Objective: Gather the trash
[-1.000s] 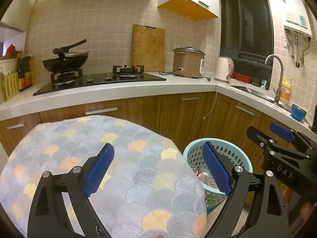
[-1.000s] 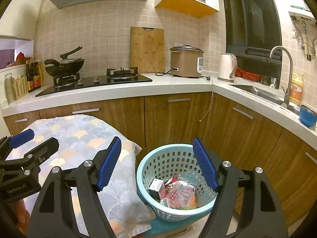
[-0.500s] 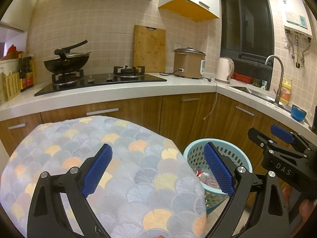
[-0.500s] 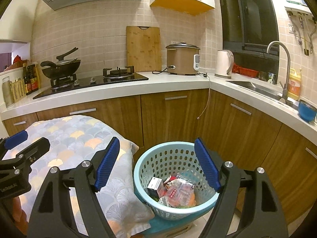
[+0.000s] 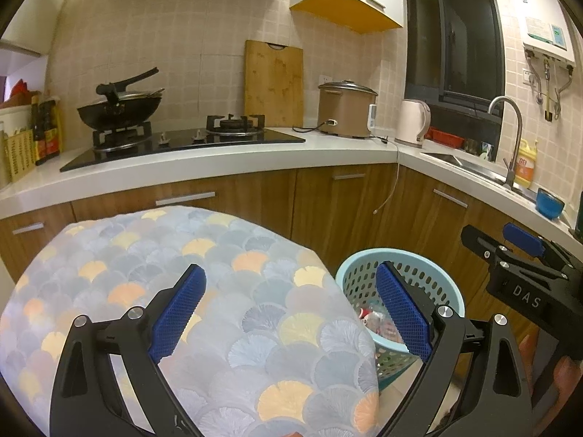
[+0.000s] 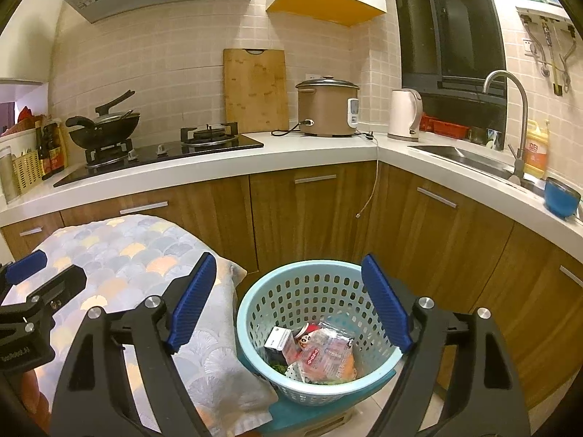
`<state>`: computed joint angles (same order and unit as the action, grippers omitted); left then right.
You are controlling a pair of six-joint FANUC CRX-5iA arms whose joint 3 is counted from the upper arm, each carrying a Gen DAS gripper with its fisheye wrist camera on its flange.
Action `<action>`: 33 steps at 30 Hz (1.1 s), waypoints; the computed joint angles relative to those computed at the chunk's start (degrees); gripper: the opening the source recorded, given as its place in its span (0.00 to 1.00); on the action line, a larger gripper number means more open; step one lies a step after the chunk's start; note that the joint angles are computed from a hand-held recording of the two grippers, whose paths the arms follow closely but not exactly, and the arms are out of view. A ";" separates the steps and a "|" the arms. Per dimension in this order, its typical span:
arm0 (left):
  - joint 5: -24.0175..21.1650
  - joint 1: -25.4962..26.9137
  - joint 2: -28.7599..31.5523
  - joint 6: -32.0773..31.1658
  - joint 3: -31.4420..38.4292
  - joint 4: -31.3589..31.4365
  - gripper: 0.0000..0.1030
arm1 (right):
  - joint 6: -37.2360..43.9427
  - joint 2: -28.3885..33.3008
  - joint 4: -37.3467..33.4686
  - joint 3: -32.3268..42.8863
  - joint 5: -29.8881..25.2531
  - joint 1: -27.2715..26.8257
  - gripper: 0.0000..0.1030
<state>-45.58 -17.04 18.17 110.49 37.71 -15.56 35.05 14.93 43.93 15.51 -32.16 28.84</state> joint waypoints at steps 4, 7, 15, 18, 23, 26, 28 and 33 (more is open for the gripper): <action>0.06 0.15 0.31 -1.22 -0.05 1.05 0.89 | 0.10 0.18 -0.21 0.23 -0.06 -0.05 0.76; -0.28 0.13 0.72 -1.50 0.37 1.28 0.89 | 0.17 0.33 -0.01 0.28 -0.29 -0.02 0.76; -1.01 0.18 1.11 -1.07 0.96 1.30 0.89 | -1.28 0.42 1.13 -0.18 -0.75 0.08 0.76; -1.29 0.18 1.19 -0.93 1.10 1.31 0.89 | -0.53 0.30 -0.30 -0.02 -0.79 0.05 0.76; -1.17 0.33 0.96 -0.80 0.69 1.88 0.89 | 0.00 0.13 -1.26 -0.04 -0.80 -0.02 0.76; -1.16 0.31 0.90 -0.75 0.61 1.84 0.89 | 0.44 0.05 -1.96 -0.03 -0.85 -0.01 0.76; -1.13 0.36 0.91 -0.85 0.63 1.88 0.89 | 0.65 0.14 -2.23 0.07 -0.89 0.02 0.76; -1.07 0.41 0.92 -0.86 0.60 2.02 0.89 | 0.67 0.25 -2.22 0.18 -0.95 0.05 0.76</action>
<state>-46.65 -16.63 19.09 109.63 38.31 -13.54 35.71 15.17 41.70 15.69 -33.11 28.89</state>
